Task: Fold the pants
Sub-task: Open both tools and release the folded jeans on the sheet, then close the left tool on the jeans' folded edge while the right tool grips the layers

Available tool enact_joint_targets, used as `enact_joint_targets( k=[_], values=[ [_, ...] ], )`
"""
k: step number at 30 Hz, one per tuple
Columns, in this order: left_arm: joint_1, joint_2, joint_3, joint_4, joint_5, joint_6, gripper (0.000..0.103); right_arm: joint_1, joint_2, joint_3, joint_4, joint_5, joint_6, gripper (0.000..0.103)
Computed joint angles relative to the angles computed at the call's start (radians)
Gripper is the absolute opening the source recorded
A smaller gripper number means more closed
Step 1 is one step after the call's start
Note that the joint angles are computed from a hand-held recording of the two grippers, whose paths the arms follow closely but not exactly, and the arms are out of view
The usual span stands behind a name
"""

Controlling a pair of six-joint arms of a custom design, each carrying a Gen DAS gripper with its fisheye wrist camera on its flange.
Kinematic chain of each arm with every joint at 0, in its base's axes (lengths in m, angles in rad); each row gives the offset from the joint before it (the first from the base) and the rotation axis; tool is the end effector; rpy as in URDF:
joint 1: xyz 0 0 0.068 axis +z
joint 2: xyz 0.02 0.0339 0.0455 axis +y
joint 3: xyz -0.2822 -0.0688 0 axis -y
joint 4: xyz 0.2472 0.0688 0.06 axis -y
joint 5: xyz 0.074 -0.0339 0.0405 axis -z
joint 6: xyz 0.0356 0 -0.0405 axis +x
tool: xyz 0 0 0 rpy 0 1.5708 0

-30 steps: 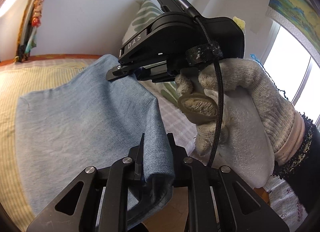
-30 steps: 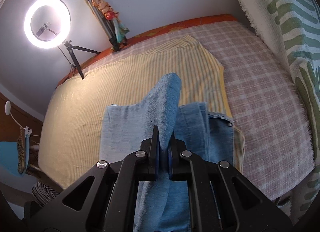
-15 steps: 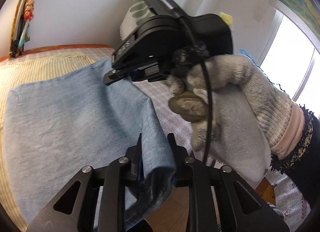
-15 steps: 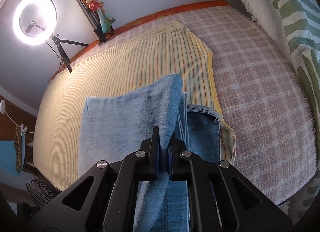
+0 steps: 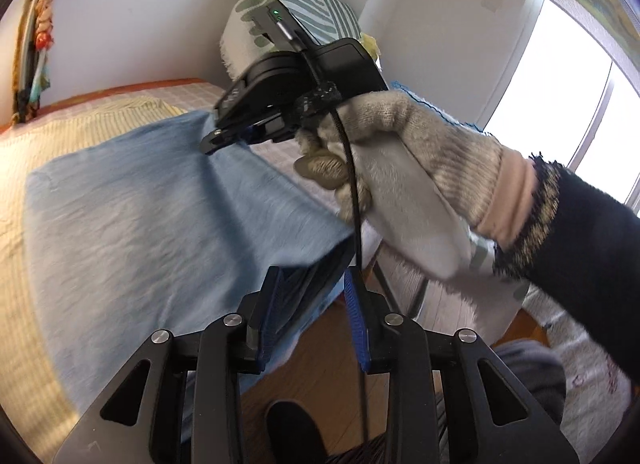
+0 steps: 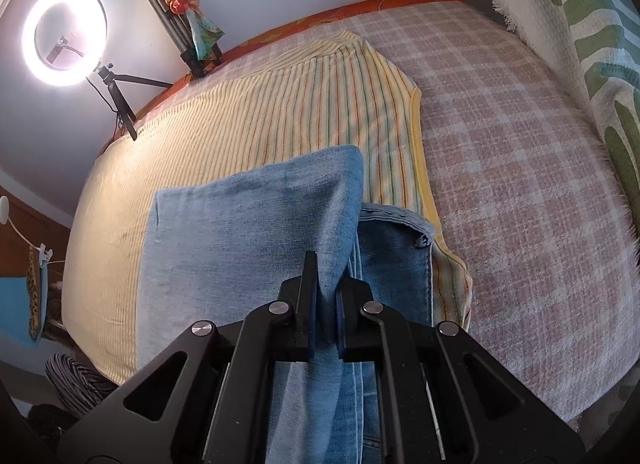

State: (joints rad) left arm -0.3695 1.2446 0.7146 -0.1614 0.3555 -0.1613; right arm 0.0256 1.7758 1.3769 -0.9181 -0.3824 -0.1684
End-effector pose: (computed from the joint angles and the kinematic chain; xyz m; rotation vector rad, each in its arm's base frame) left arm 0.2342 -0.1040 0.2392 0.4311 2.2608 -0.6805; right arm 0.3550 0.0224 0.2455 -0.3422 2.7978 0.5184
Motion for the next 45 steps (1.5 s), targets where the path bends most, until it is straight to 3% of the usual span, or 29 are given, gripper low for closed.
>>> enact_joint_targets(
  k=[7,12,20,25,32,35,37,39,45],
  values=[
    [0.168,-0.094,0.005,-0.124,0.04,0.102,0.028,0.009,-0.04,-0.039,0.047,0.056,0.011,0.01],
    [0.321,-0.126,0.015,-0.206,0.069,0.209,0.028,0.031,-0.131,-0.05,0.054,0.205,-0.002,0.018],
    [0.503,-0.041,0.063,-0.286,0.13,0.337,0.032,0.001,-0.309,-0.108,-0.127,0.057,-0.095,0.018],
    [0.573,0.031,0.11,-0.34,0.171,0.36,0.047,-0.004,-0.323,-0.202,-0.121,0.048,-0.135,0.019],
    [0.611,0.208,0.204,-0.372,0.217,0.285,0.047,-0.006,-0.305,-0.305,-0.042,0.136,-0.164,0.018],
    [0.602,0.274,0.246,-0.378,0.226,0.261,0.048,-0.036,-0.305,-0.294,-0.049,0.092,-0.191,0.019],
    [0.594,0.315,0.271,-0.377,0.231,0.242,0.048,-0.079,-0.309,-0.281,-0.04,0.045,-0.209,0.028],
    [0.588,0.336,0.286,-0.373,0.234,0.233,0.048,-0.112,-0.311,-0.28,0.003,0.037,-0.208,0.064],
    [0.566,0.395,0.323,-0.36,0.23,0.23,0.048,-0.2,-0.172,-0.21,-0.006,-0.141,-0.269,0.065]
  ],
)
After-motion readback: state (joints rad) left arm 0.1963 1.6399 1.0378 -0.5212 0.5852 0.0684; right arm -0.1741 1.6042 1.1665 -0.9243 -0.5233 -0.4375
